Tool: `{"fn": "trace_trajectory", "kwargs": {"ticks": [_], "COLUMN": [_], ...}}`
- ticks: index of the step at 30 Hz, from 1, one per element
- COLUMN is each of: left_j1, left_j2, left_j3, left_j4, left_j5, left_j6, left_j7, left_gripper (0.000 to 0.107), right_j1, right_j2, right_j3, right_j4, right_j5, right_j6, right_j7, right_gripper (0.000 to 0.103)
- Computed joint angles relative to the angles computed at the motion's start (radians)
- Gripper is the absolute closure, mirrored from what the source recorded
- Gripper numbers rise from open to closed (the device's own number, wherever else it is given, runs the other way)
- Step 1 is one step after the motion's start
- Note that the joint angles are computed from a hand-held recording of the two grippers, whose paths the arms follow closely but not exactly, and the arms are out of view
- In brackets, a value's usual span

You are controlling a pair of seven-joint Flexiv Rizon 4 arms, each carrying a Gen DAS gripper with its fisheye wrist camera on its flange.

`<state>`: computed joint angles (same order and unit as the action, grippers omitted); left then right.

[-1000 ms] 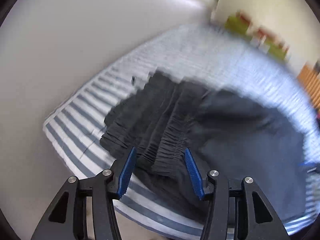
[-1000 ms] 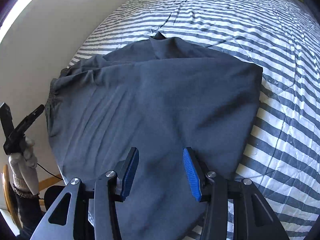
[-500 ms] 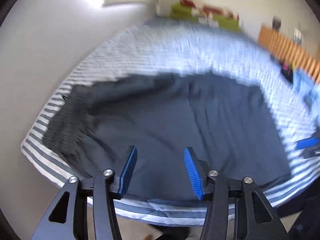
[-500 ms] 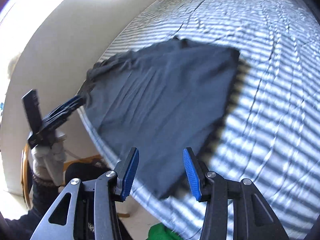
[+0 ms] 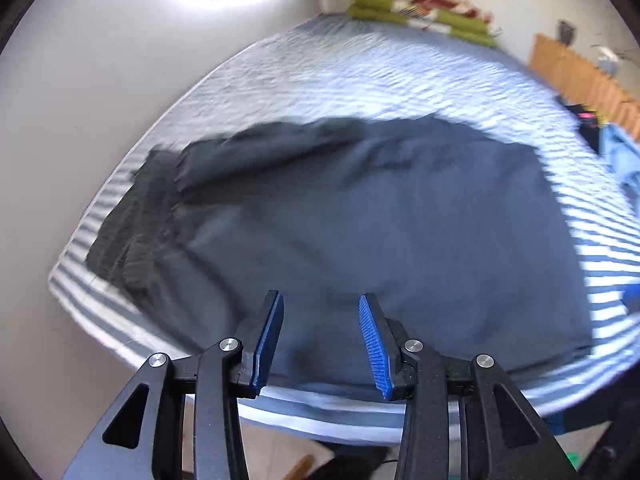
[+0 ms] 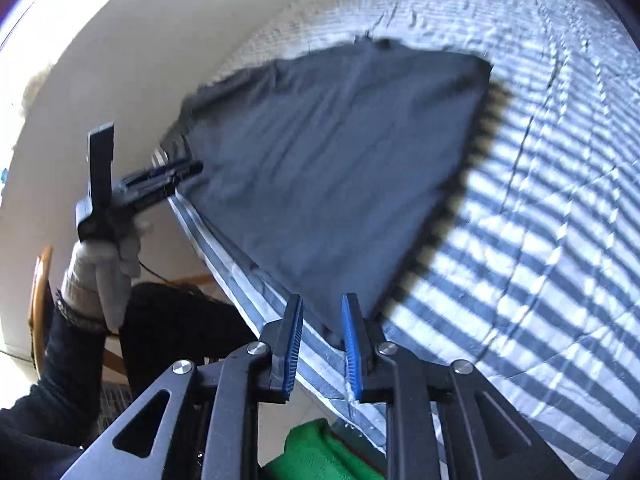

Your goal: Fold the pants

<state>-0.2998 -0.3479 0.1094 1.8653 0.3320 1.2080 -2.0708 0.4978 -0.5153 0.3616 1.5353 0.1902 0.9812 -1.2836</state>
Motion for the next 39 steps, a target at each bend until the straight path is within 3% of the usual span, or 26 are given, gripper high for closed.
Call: {"fn": "trace_trajectory", "kwargs": {"ticks": [2, 4, 8, 9, 12, 16, 19, 22, 23, 27, 30, 33, 36, 39], "left_j1": [-0.014, -0.019, -0.050, -0.067, -0.182, -0.254, -0.327, -0.334, -0.329, -0.299, -0.280, -0.258, -0.248, -0.221], "left_j2": [0.017, 0.014, -0.041, -0.065, -0.148, -0.239, -0.291, -0.299, -0.299, -0.277, -0.261, -0.246, -0.230, -0.208], "left_j3": [-0.030, -0.081, -0.166, -0.180, -0.126, -0.122, -0.068, -0.066, -0.071, -0.093, -0.105, -0.123, -0.134, -0.161], "left_j4": [0.001, -0.001, -0.042, -0.066, -0.207, -0.337, -0.443, -0.470, -0.470, -0.424, -0.386, -0.349, -0.316, -0.263], "left_j5": [-0.002, -0.042, -0.154, -0.173, -0.128, -0.140, -0.067, -0.031, -0.031, -0.044, -0.059, -0.092, -0.125, -0.185], "left_j6": [0.022, 0.054, 0.072, 0.055, -0.060, -0.205, -0.337, -0.362, -0.365, -0.323, -0.288, -0.248, -0.208, -0.151], "left_j7": [0.028, 0.081, 0.194, 0.220, 0.214, 0.191, 0.138, 0.115, 0.113, 0.118, 0.134, 0.150, 0.152, 0.163], "left_gripper": [0.064, 0.060, 0.055, 0.055, 0.055, 0.054, 0.046, 0.042, 0.043, 0.074, 0.089, 0.099, 0.102, 0.103], "right_j1": [-0.003, -0.012, -0.067, -0.070, -0.111, -0.154, -0.153, -0.131, -0.126, -0.132, -0.122, -0.111, -0.105, -0.108], "right_j2": [0.017, 0.026, 0.001, -0.011, -0.051, -0.126, -0.185, -0.243, -0.261, -0.330, -0.367, -0.396, -0.413, -0.425], "right_j3": [-0.025, -0.049, -0.043, -0.055, -0.038, -0.006, -0.003, -0.022, -0.026, -0.010, -0.015, -0.019, -0.019, -0.011], "right_j4": [0.014, 0.026, -0.009, -0.022, -0.068, -0.165, -0.246, -0.325, -0.350, -0.444, -0.496, -0.540, -0.572, -0.598], "right_j5": [-0.008, -0.014, 0.021, 0.011, 0.035, 0.094, 0.101, 0.085, 0.081, 0.115, 0.124, 0.125, 0.127, 0.139], "right_j6": [0.036, 0.069, 0.077, 0.072, 0.052, 0.021, -0.009, -0.040, -0.051, -0.069, -0.074, -0.084, -0.092, -0.108], "right_j7": [0.027, 0.075, 0.106, 0.120, 0.110, 0.077, 0.057, 0.066, 0.069, 0.070, 0.081, 0.086, 0.085, 0.084], "right_gripper": [0.080, 0.069, 0.065, 0.065, 0.065, 0.065, 0.064, 0.061, 0.061, 0.061, 0.061, 0.061, 0.061, 0.072]}}
